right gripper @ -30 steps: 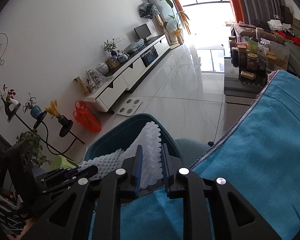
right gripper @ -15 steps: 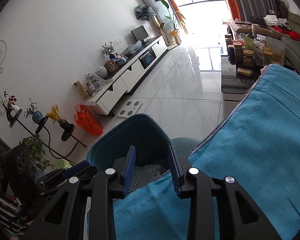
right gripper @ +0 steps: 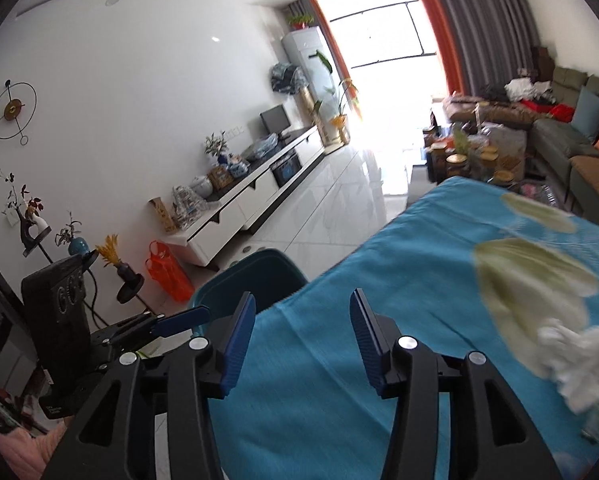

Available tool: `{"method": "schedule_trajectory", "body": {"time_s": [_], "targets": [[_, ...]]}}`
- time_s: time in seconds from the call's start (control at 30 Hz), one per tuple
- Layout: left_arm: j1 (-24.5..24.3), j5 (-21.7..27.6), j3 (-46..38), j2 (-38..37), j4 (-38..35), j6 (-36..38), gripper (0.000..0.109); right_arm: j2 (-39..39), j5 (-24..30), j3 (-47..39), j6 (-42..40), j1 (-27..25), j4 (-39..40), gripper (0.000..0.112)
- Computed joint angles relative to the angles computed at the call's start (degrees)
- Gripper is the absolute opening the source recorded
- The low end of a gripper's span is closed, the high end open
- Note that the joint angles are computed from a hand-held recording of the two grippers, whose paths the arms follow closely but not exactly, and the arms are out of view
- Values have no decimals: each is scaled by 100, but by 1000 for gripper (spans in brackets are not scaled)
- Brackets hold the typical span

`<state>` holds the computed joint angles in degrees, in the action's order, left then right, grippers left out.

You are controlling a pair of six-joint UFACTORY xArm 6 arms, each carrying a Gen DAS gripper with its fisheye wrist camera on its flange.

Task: Collect trash
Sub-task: 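Move both grippers back over the remaining trash on the bed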

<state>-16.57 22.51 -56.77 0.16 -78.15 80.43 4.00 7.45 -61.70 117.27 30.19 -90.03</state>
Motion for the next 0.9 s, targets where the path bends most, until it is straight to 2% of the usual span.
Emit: {"method": "schedule_trajectory", "body": {"time_s": [0.1, 0.2, 0.37, 0.5, 0.7, 0.8, 0.9], "targets": [[-299, 217, 200, -198, -66, 234, 58, -865, 478, 880, 216, 129, -105, 50], [-633, 410, 351, -339, -30, 338, 58, -1764, 1035, 1806, 155, 293, 242, 50], [-1205, 617, 465, -415, 101, 380, 58, -3344, 2166, 3247, -202, 636, 1231, 51], [-1602, 765, 471, -403, 228, 438, 59, -4785, 3353, 4310, -415, 1085, 2146, 52], [-2124, 804, 321, -263, 429, 424, 61, -6688, 4956, 5392, -464, 1793, 3101, 53], [-2329, 839, 158, -104, 596, 312, 62, -7563, 5469, 5837, -606, 1957, 3402, 54], [-2577, 751, 7, 63, 771, 112, 62, -8319, 5608, 6218, -884, 1897, 3642, 54]]}}
